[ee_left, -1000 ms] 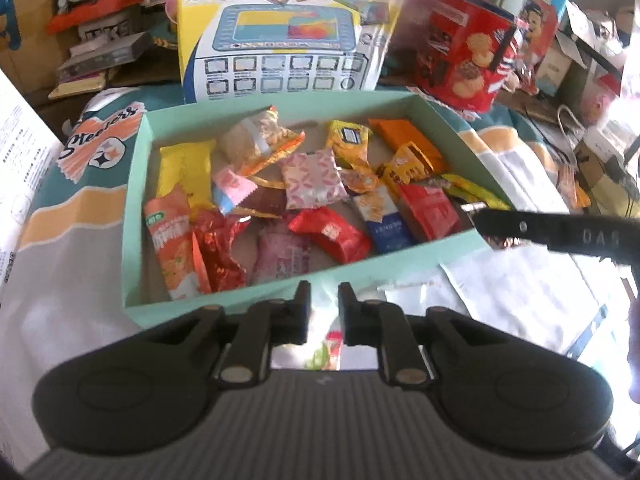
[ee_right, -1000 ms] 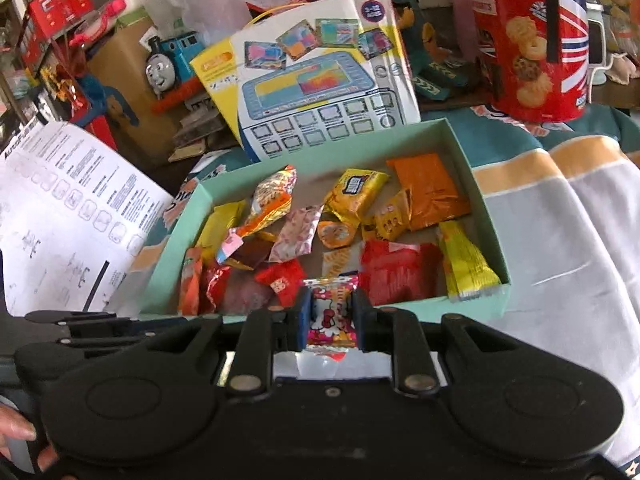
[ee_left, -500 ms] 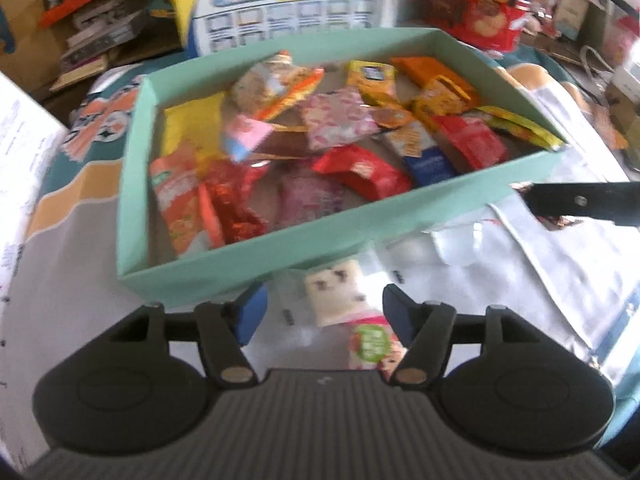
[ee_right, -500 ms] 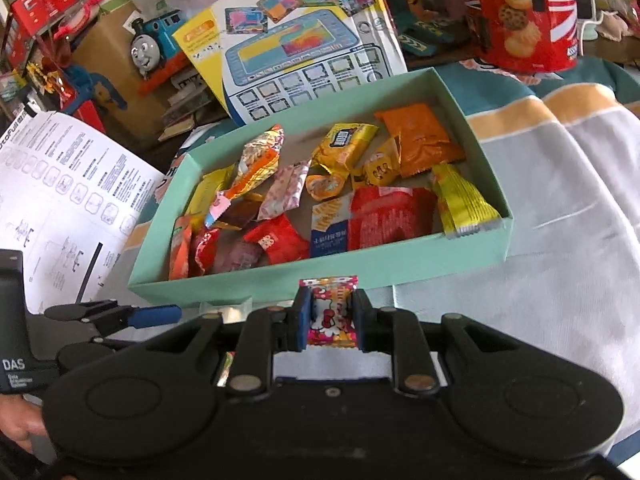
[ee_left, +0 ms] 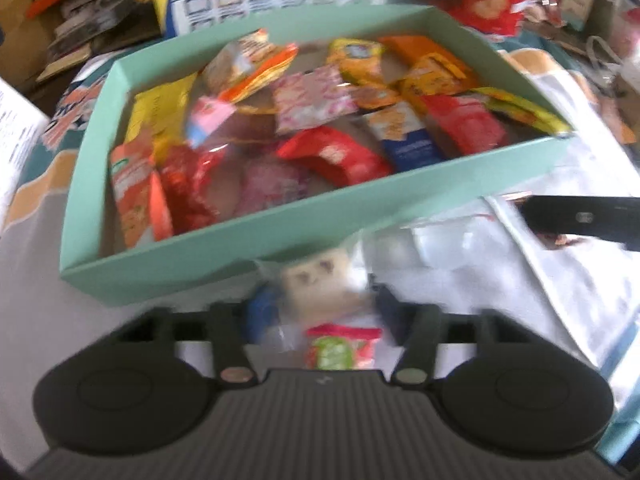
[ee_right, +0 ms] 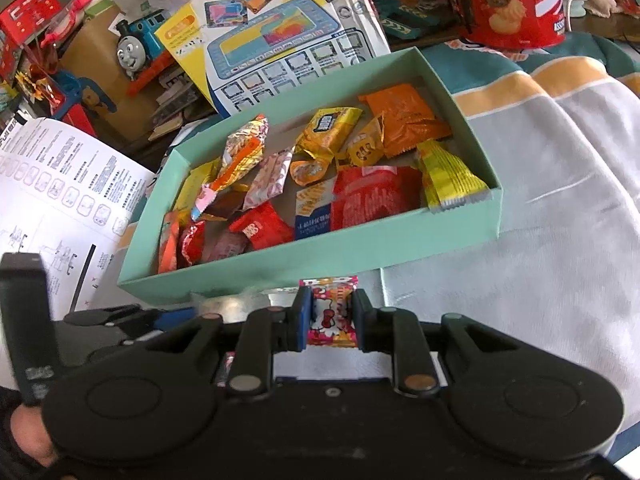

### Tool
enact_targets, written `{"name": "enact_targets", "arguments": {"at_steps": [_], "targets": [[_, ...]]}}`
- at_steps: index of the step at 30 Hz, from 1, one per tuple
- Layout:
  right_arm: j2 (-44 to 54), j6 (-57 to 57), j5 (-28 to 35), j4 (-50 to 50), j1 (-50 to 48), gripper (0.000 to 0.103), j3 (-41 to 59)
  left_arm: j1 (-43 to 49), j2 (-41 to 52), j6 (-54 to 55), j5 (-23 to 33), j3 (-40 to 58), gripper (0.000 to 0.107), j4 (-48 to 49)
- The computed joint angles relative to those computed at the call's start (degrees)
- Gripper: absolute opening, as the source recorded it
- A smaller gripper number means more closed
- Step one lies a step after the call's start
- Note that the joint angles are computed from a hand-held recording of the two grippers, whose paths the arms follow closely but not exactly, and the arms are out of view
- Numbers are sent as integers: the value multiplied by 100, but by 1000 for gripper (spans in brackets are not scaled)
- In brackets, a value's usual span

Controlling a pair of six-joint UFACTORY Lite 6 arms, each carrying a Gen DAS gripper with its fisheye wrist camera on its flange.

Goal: Organize snacks

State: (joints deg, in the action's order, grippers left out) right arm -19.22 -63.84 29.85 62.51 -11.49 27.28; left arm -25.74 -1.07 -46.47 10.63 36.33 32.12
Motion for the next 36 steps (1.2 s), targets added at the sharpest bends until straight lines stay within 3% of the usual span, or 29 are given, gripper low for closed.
{"name": "enact_targets", "arguments": {"at_steps": [7,11,16,20,24,31,36], "targets": [[-98,6,-3,40,53,21,-105,107,-685,1078,48,-436,42,-1207],[-251,134,135,-86,57,21,-43,149,-1565,1997,451,-646,42,-2110],[-101,254,243,-62,125,21,468,378,-1871,2611,750,-169,42,-2499],[601,282,36,140,331,21,1279,665,-1168,2911,660,739,42,-2475],[1665,464,-238,234,553,21,2347,930,107,3466,592,2028,42,-2763],[3819,1546,-442,-414,776,21,4609,1115,2419,3544,832,4502,42,-2632],[4871,2192,-498,-918,883,22,5705,1187,3532,3528,1164,5886,43,-2548]]}}
